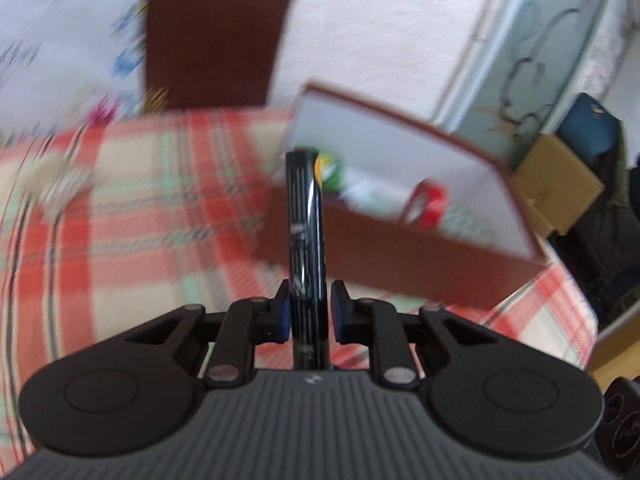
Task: Organize objects
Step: 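Carry the marker into the brown box and open the right gripper, then move the right gripper back to the bag of cotton swabs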
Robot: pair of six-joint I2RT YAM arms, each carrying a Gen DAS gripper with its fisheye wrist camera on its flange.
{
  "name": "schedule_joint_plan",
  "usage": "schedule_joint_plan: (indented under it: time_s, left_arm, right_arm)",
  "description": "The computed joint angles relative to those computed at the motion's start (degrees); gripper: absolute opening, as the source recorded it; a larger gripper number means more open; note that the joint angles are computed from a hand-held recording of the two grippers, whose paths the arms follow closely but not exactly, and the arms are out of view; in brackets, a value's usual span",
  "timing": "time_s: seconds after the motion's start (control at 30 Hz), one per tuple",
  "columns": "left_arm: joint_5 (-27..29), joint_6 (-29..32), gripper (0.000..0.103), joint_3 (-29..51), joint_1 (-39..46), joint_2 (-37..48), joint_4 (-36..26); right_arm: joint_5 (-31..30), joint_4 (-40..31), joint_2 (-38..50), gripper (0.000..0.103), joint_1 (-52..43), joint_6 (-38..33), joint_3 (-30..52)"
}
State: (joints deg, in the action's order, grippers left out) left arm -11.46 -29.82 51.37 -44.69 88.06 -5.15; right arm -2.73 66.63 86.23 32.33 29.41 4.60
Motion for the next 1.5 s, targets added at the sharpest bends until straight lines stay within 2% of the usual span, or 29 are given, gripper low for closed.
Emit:
schedule_joint_plan:
  time_s: [0.1, 0.17, 0.3, 0.37, 0.4, 0.43, 0.5, 0.57, 0.63, 0.73, 0.83, 0.97, 1.07, 1.2, 1.37, 1.5]
  left_arm:
    - [0.1, 3.5, 0.021, 7.2, -0.7, 3.9, -0.4]
    - [0.0, 5.6, 0.021, 12.9, -0.9, 7.6, -1.0]
    - [0.4, 9.8, 0.025, 23.9, -1.4, 16.8, -0.8]
    - [-0.7, 11.5, 0.032, 29.1, -1.7, 21.9, -1.4]
    - [-2.8, 12.2, 0.044, 31.4, -2.1, 24.4, -1.9]
    - [-5.1, 12.7, 0.05, 33.3, -2.3, 26.5, -2.8]
    - [-6.5, 12.1, 0.05, 36.2, -2.0, 29.5, -5.3]
    - [-4.8, 11.4, 0.05, 34.2, -1.2, 29.0, -4.6]
    - [-5.8, 12.2, 0.052, 30.3, -1.2, 26.9, -2.5]
    - [-6.2, 11.1, 0.055, 24.3, -1.1, 22.6, 0.7]
    - [-7.8, 11.2, 0.055, 19.9, -2.0, 18.8, 2.8]
    - [-11.4, 11.7, 0.056, 14.8, -3.8, 14.4, 4.3]
    - [-13.3, 11.7, 0.058, 11.6, -4.7, 11.8, 4.2]
    - [-14.9, 10.7, 0.06, 7.1, -5.0, 8.7, 3.8]
    - [-15.9, 8.3, 0.062, 1.6, -3.7, 5.3, 2.2]
    - [-16.9, 7.0, 0.063, -3.0, -1.4, 2.9, 1.6]
  right_arm:
    - [-0.8, -5.5, -5.9, 0.017, -5.3, -1.8, 2.0]
    - [0.8, -9.0, -7.8, 0.017, -8.0, -3.9, 3.9]
    - [1.2, -11.5, -6.2, 0.017, -14.3, -6.6, 7.9]
    - [3.3, -13.8, -2.5, 0.017, -16.4, -8.0, 11.4]
    - [5.4, -15.6, -0.4, 0.021, -17.1, -9.0, 13.4]
    - [7.4, -17.1, 2.2, 0.029, -17.3, -10.0, 15.4]
    - [8.5, -18.0, 5.9, 0.034, -18.2, -9.8, 17.3]
    - [8.6, -14.1, 6.0, 0.032, -18.4, -10.2, 15.0]
    - [9.1, -10.5, 6.2, 0.038, -18.7, -10.0, 13.1]
    - [13.5, -7.6, 4.5, 0.039, -15.4, -9.7, 10.2]
    - [14.7, -4.4, 0.9, 0.04, -14.9, -10.4, 5.4]
    - [24.1, -3.0, -1.8, 0.042, -8.0, -10.9, 2.3]
    - [29.8, -3.9, -4.4, 0.045, -3.1, -9.5, -0.2]
    - [33.0, -9.5, -6.1, 0.047, 2.0, -6.7, -1.1]
    - [31.4, -16.9, -3.0, 0.047, 6.0, -2.7, 2.1]
    - [30.8, -18.6, 2.1, 0.047, 10.2, -2.6, 5.6]
